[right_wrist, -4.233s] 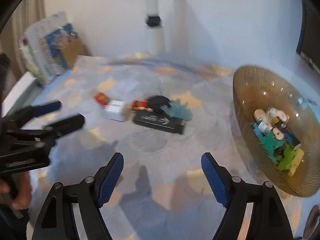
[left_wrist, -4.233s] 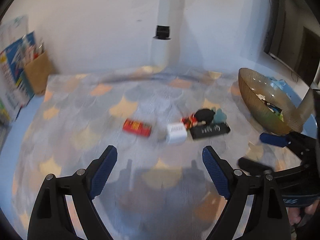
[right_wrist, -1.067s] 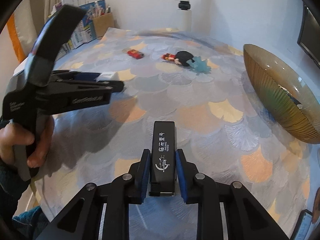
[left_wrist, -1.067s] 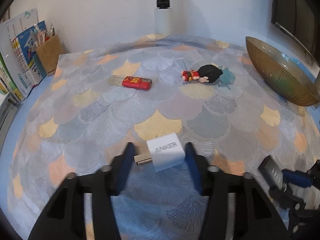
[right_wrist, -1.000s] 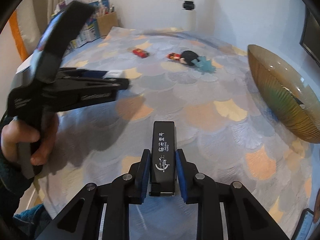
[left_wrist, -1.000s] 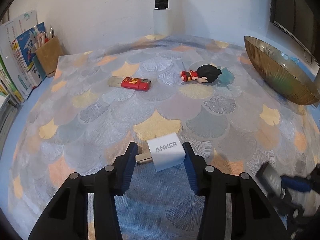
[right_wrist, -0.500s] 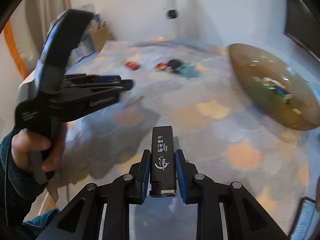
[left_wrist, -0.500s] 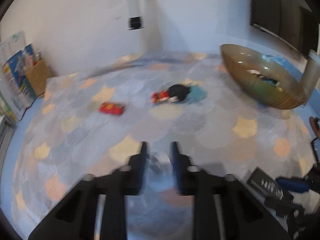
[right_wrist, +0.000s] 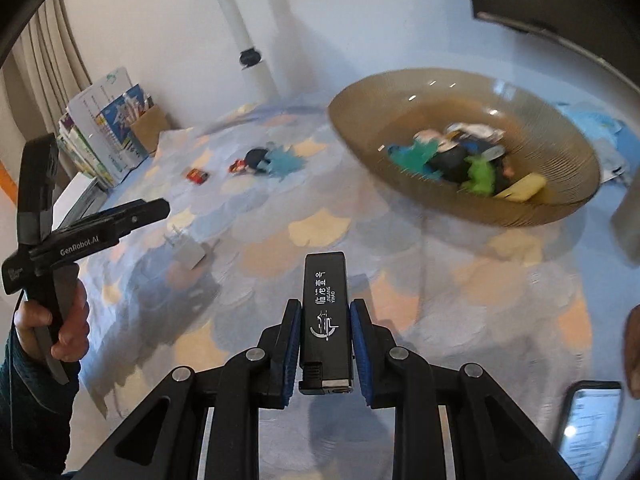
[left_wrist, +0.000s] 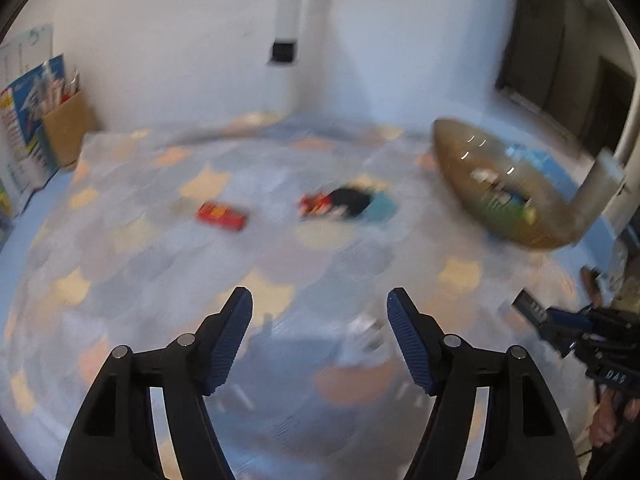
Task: Organize rigid objects
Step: 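Carry the charger and USB stick toward the amber bowl, then open both tools to drop the charger and USB stick into the bowl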
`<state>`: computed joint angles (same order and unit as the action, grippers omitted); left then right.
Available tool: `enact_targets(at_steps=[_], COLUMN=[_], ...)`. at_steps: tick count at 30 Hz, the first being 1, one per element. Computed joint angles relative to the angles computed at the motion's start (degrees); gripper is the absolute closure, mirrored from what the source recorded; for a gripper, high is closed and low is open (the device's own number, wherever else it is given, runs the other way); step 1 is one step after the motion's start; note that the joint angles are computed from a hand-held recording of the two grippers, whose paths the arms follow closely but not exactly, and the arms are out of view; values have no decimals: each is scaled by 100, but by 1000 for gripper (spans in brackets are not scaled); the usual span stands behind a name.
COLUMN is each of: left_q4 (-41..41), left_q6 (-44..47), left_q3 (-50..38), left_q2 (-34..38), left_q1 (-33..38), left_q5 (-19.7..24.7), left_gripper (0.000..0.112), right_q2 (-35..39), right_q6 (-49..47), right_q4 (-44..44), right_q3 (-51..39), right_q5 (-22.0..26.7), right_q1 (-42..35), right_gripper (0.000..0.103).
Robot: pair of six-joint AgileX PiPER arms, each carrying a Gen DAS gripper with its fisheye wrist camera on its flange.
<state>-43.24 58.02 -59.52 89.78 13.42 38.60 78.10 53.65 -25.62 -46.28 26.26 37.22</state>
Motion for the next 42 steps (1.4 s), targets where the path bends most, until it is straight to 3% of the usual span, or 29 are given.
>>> enact_targets(at_steps=[3, 8, 10, 12, 13, 19, 26, 31, 37, 39, 40, 42], left_q4=[41, 206, 365, 435, 500, 303, 140, 598, 884, 897, 909, 1052], left_q6=[246, 370, 187, 93, 14, -15, -953, -1889, -2407, -2398, -2372, -2404], left_q3=[-111, 319, 388, 346, 372, 83, -1742, -2907, -3208, -3221, -3208, -2991], left_q2=[162, -6, 31, 181, 207, -10, 255, 1095, 1648, 1728, 1732, 1554], left_q1=[92, -413, -613, -696, -758, -956, -1923, -2594, -2900, -2955, -2989, -3025], left_q5=[576, 111, -92, -85, -229, -193, 171, 322, 354, 393, 372, 155], left_gripper=[41, 42, 56, 87, 88, 89, 89, 89, 88, 87, 80, 37], right_q2=[216, 345, 383, 405, 414, 14, -413, -136, 224, 315, 347, 326], right_q6=[-11, 116, 205, 209, 230, 290, -564, -1712, -2932, -3289, -3257, -3129], right_q4=[32, -157, -252, -238, -239, -480, -1007, -302, 805, 1228, 1238, 1251], right_q3=[-114, -260, -276, -248, -237, -285, -1601, -2161, -1998, -1919, -1891, -1844], right_q5=[-43, 80, 165, 149, 136, 352, 1610, 1630, 1296, 1192, 1178, 1139], right_q1=[132, 349, 375, 343, 323, 202, -411, -1234, -1885, -2122, -2177, -2345], right_gripper=[79, 79, 79, 79, 79, 79, 79, 79, 79, 79, 79, 74])
